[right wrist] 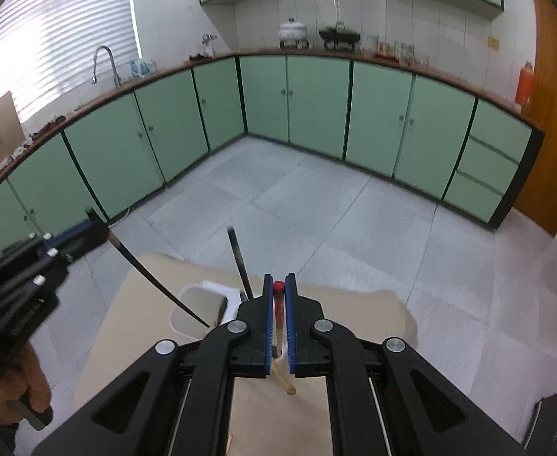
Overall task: Organize utensils
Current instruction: 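Carry the red-patterned chopstick to the cups and insert it with the right tool, then open both tools and pull them back to the last chopsticks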
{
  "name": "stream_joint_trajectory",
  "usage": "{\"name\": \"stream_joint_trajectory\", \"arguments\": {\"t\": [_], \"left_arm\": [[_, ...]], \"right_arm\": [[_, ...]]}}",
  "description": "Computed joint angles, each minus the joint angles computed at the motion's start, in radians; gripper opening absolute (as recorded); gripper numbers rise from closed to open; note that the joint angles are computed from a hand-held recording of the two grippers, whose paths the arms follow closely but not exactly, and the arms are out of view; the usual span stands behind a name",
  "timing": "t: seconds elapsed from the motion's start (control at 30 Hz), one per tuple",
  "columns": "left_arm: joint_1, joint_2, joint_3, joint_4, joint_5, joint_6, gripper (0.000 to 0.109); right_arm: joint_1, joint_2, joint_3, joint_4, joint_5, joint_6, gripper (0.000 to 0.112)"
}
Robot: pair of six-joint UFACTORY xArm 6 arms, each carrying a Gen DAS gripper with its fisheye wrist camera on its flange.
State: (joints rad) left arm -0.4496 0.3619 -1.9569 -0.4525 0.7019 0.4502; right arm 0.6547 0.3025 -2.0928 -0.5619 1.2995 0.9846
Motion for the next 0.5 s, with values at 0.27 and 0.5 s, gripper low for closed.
{"name": "stream_joint_trajectory", "arguments": {"t": [0.27,0.5], "left_arm": [[0.054,-0.136,0.181,-0.071,-0.031,0.074,0.049],[0.121,-0.509,0.66,-0.191,-0.141,0.268,0.069]], "right_arm": [[0.058,-0.169,0.208,-0.109,-0.091,0.104,0.018],[0.401,-0.418,0.605,-0.423,0.017,0.484,0.025]]}}
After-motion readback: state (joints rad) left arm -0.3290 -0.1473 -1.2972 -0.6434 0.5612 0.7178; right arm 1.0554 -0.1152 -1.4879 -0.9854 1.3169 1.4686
